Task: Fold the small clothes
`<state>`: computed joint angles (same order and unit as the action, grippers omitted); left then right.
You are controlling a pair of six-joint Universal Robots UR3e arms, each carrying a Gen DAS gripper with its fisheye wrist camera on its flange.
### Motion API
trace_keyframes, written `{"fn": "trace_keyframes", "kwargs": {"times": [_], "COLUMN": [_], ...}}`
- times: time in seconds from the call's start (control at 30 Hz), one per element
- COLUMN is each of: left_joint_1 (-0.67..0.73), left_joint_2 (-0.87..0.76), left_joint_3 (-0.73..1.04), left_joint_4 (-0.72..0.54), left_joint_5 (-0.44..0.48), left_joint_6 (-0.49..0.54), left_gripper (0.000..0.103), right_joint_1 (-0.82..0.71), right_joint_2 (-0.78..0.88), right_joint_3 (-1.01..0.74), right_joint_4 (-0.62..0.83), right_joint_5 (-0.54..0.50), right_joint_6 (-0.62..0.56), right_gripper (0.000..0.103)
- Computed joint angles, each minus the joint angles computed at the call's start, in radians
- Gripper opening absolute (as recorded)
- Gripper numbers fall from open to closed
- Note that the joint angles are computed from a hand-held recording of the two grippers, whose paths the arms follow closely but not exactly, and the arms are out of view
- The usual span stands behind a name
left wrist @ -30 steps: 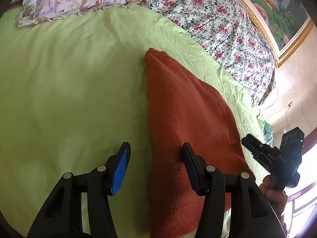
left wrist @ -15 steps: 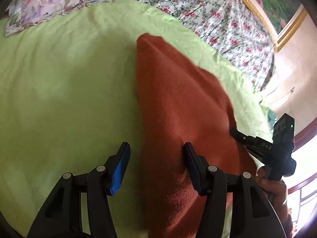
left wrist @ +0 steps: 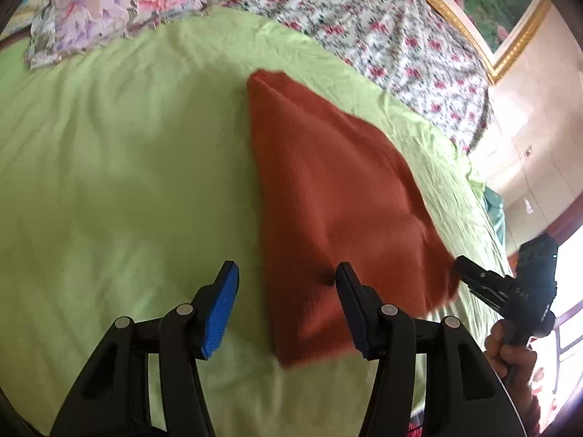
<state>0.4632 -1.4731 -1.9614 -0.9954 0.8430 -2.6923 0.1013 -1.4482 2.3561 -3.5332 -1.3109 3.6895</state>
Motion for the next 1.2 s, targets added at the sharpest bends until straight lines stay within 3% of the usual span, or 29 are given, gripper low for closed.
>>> {"fn": "trace_keyframes", "kwargs": {"times": [0.1,0.13,0.17,0.3,0.4,0.57,0.67,0.8,0.97,1.2], "left_joint_1": [-0.017,-0.022,-0.02,-0.034,-0.047,-0.072,-0.076,-0.036,-0.002,0.096], "left_joint_2": [0.02,0.026,0.041,0.055,0.067,0.067,0.095,0.132,0.178,0.384], "left_joint_3": [-0.052,-0.066,-0.079,-0.091,-0.116,-0.163,-0.181,-0.197,-0.212,-0.317], "left_joint_4": [0.033,0.043,0.05,0.061,0.101,0.207,0.218,0.17,0.111,-0.019], "left_joint_5": [0.058,0.076,0.081,0.113,0.137,0.172,0.186,0.157,0.135,0.075], "left_joint_6": [0.004,0.001,0.005,0.016,0.005,-0.013,-0.017,0.024,0.057,0.179], "left_gripper": [0.056,0.056,0.056,0.057,0.057,0.057,0.057,0.057,0.057,0.058], "right_joint_1": [0.057,0.082,0.102,0.091,0.077,0.077,0.07,0.119,0.176,0.277], "right_joint_2": [0.048,0.05,0.041,-0.042,0.008,0.119,0.077,0.009,-0.03,0.002], "right_joint_3": [-0.028,-0.055,-0.07,-0.023,-0.021,0.002,0.034,0.066,0.095,0.048], "right_joint_4": [0.021,0.072,0.101,0.134,0.127,-0.026,-0.026,-0.007,-0.049,-0.07], "right_joint_5": [-0.041,-0.077,-0.116,-0.157,-0.156,-0.165,-0.152,-0.235,-0.315,-0.382], "right_joint_6": [-0.024,-0.032,-0.031,-0.046,-0.052,0.005,0.009,0.036,0.062,0.045], "right_gripper": [0.027,0.007,0.005,0.004,0.004,0.004,0.007,0.016,0.017,0.031]}}
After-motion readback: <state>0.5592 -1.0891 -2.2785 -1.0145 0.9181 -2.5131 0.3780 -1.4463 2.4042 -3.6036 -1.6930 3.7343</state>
